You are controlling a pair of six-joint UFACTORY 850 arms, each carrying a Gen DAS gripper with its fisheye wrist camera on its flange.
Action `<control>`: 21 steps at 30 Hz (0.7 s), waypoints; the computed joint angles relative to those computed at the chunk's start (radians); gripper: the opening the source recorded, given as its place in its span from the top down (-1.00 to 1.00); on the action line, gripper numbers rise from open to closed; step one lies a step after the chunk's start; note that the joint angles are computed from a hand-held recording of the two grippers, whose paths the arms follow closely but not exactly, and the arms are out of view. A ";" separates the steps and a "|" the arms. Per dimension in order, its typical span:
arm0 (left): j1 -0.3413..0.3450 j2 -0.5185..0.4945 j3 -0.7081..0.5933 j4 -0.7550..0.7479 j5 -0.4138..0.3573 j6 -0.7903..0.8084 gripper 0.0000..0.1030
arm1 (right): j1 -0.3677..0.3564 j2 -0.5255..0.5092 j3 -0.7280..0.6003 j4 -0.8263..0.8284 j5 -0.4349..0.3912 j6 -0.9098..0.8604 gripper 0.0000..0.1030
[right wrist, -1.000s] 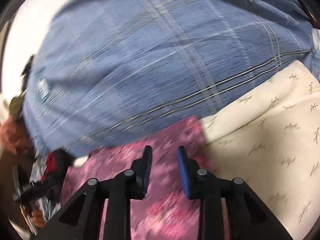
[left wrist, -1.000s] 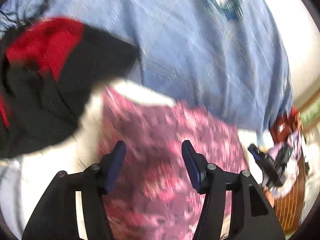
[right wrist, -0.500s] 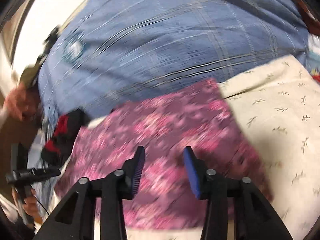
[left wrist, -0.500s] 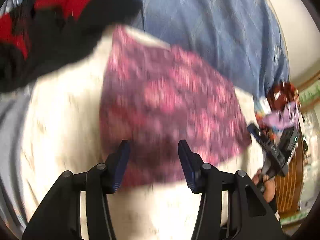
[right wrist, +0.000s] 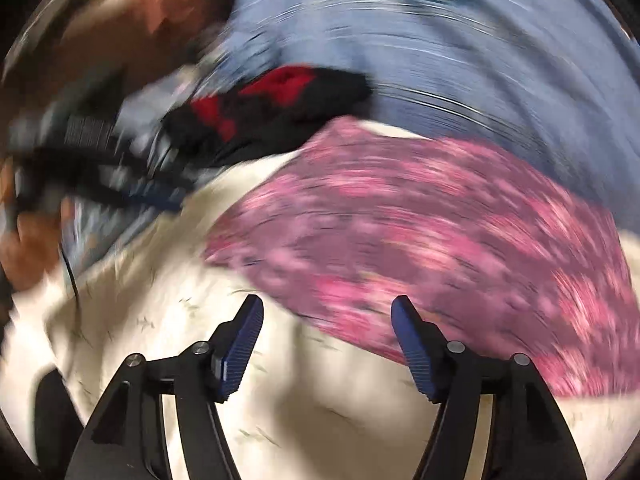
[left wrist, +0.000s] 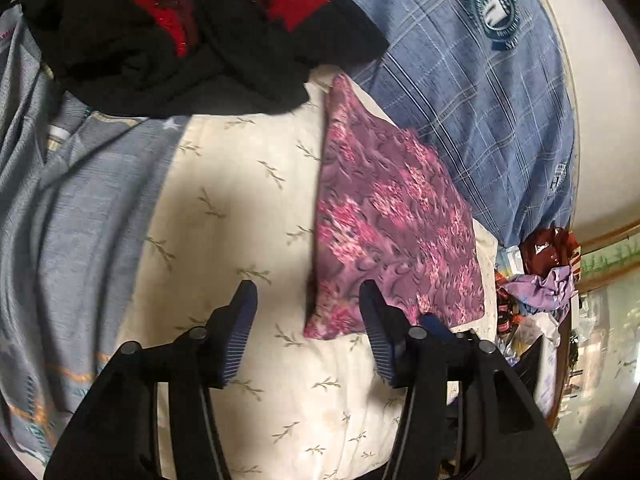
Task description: Fold small clothes
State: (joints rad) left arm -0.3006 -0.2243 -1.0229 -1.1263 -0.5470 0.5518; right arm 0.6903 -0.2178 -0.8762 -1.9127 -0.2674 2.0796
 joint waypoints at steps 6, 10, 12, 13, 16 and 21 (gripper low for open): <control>0.028 -0.075 -0.078 0.036 -0.080 -0.018 -0.20 | 0.094 -0.197 -0.175 0.233 -0.293 -0.393 -0.37; 0.040 -0.176 -0.199 0.009 -0.164 -0.026 -0.33 | 0.104 -0.258 -0.233 0.212 -0.405 -0.438 -0.24; 0.033 -0.245 -0.292 0.014 -0.193 -0.058 -0.41 | 0.099 -0.264 -0.239 0.205 -0.403 -0.437 0.11; 0.026 -0.285 -0.348 0.034 -0.203 -0.089 -0.44 | 0.096 -0.267 -0.241 0.201 -0.401 -0.436 0.24; 0.006 -0.388 -0.490 0.118 -0.233 -0.195 -0.56 | 0.096 -0.260 -0.233 0.180 -0.400 -0.415 0.23; -0.046 -0.520 -0.691 0.327 -0.281 -0.380 -0.83 | 0.091 -0.252 -0.228 0.167 -0.375 -0.394 0.21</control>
State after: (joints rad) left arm -0.3462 -0.7445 -1.7144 -0.7995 -0.8280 0.1718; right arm 0.7814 -0.4701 -1.1044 -1.7459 -0.6424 1.6853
